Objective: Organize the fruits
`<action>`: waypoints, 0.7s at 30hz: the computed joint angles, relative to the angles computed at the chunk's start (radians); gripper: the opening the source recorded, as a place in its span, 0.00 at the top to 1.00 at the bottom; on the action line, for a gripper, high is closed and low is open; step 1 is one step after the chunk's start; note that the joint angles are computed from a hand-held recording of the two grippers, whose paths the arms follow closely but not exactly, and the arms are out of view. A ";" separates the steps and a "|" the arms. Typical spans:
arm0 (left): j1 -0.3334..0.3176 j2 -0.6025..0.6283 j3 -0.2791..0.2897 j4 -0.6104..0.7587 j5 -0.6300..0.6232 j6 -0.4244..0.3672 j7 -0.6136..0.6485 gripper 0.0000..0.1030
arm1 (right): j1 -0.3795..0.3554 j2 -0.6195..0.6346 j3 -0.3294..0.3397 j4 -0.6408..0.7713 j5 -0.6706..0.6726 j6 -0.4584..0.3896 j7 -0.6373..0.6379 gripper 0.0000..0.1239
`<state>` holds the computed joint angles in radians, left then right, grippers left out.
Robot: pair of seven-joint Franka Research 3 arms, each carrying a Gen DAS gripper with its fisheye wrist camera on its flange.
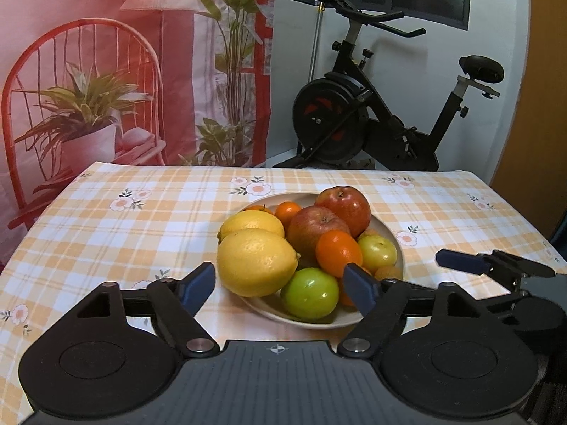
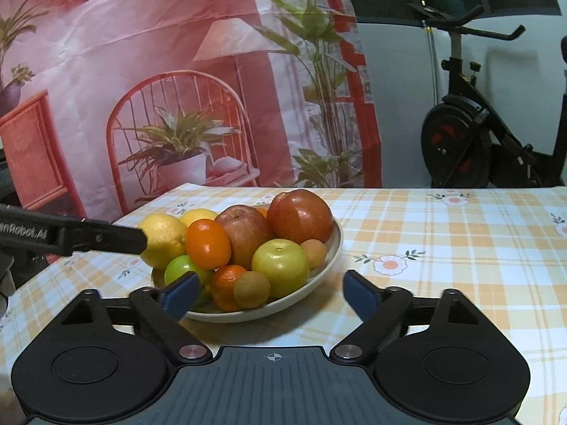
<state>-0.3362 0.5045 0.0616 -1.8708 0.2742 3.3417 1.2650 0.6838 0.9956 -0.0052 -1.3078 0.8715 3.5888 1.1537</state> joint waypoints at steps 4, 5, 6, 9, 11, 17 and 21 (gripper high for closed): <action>0.019 -0.011 -0.016 -0.020 0.017 0.007 0.014 0.10 | -0.032 -0.008 0.039 -0.017 -0.035 0.009 0.032 0.19; -0.010 -0.013 0.015 -0.024 0.009 0.004 0.018 0.05 | -0.035 -0.008 0.042 -0.017 -0.040 0.007 0.040 0.19; -0.043 -0.016 0.050 -0.031 -0.001 0.006 0.021 0.03 | -0.038 -0.008 0.043 -0.018 -0.043 0.006 0.048 0.17; -0.066 -0.024 0.077 -0.052 -0.022 0.028 0.032 0.01 | -0.029 -0.008 0.032 -0.019 -0.036 0.007 0.059 0.17; -0.053 -0.031 0.065 -0.060 -0.039 0.032 0.034 0.00 | -0.015 -0.008 0.013 -0.015 -0.010 -0.004 0.055 0.17; -0.015 -0.056 0.029 -0.091 -0.075 0.069 0.044 0.00 | 0.086 -0.020 -0.110 -0.019 0.150 -0.040 0.010 0.17; 0.051 -0.079 -0.038 -0.122 -0.073 0.096 0.043 0.00 | 0.106 -0.046 -0.099 -0.031 0.283 0.016 -0.065 0.17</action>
<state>-0.2853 0.4254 0.0233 -1.9928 0.2014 3.4376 1.3078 0.7899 0.9501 -0.1045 -1.3389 1.1541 3.6044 1.0883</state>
